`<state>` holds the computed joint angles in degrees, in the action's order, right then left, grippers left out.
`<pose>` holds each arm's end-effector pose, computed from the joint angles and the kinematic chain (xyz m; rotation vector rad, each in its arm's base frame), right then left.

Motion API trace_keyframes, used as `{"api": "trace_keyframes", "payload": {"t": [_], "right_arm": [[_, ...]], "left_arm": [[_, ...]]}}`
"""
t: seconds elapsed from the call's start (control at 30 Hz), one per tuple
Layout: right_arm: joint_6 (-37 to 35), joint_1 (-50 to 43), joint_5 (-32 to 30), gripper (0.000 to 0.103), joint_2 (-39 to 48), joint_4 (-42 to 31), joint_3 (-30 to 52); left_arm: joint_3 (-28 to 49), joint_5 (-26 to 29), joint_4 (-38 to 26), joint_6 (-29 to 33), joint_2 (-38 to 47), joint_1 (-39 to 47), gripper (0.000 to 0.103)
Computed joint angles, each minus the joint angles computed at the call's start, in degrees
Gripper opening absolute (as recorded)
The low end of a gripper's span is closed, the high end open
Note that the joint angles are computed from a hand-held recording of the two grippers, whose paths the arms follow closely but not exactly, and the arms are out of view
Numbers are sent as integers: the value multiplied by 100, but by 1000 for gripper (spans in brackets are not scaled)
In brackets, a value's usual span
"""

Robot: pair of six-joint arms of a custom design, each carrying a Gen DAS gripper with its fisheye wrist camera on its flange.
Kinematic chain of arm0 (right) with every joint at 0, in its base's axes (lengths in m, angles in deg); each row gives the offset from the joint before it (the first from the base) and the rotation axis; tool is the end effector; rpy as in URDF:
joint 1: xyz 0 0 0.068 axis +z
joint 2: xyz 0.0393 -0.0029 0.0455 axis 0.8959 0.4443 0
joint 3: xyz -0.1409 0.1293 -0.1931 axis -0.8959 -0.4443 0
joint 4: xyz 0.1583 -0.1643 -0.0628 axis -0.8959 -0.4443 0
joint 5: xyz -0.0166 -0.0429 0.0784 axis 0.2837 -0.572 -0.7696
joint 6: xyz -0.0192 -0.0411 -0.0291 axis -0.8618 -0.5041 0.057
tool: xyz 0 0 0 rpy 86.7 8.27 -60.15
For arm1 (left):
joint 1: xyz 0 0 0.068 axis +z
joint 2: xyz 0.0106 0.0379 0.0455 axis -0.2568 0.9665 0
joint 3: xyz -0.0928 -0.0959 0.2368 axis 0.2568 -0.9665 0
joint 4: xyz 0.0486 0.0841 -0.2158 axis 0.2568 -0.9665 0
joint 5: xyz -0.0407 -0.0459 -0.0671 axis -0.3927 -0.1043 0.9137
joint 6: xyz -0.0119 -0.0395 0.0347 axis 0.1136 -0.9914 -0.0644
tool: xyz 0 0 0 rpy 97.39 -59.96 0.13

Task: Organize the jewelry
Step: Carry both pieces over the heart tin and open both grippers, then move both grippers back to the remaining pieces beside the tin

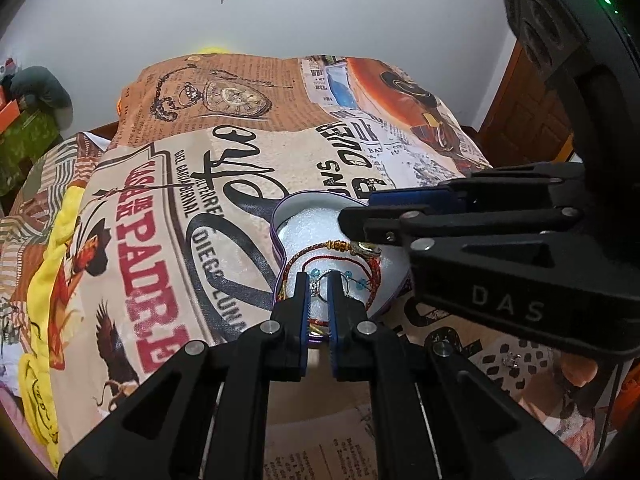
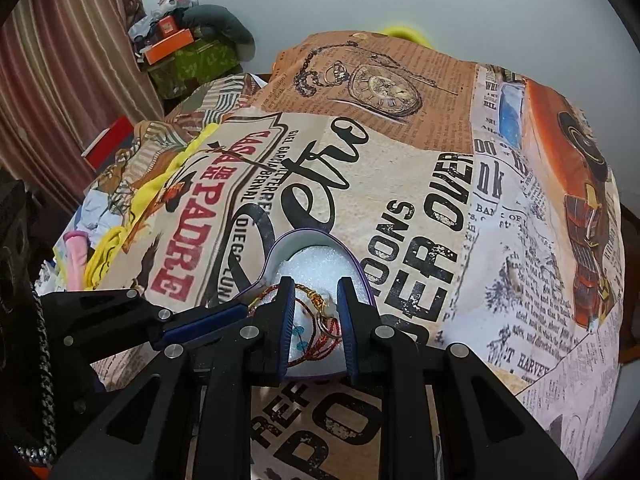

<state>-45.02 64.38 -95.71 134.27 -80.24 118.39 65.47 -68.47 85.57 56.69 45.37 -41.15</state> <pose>0.2585 0.0102 0.1654 -0.1532 2.5404 0.2270 0.2801 -0.1468 0.0984 0.7210 2.3648 -0.4416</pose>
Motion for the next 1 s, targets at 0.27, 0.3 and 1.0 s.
{"api": "trace_keyframes", "payload": {"t": [0.27, 0.3, 1.0], "right_arm": [[-13, 90, 313, 27, -617, -133, -214], [-20, 101, 357, 27, -733, -176, -243], [-130, -421, 423, 27, -3993, -2052, -970]], "left_arm": [[-295, -32, -56, -83, -437, 95, 8], [-371, -22, -69, -96, -566, 118, 8], [-1330, -282, -976, -512, -2909, -277, 18]]}}
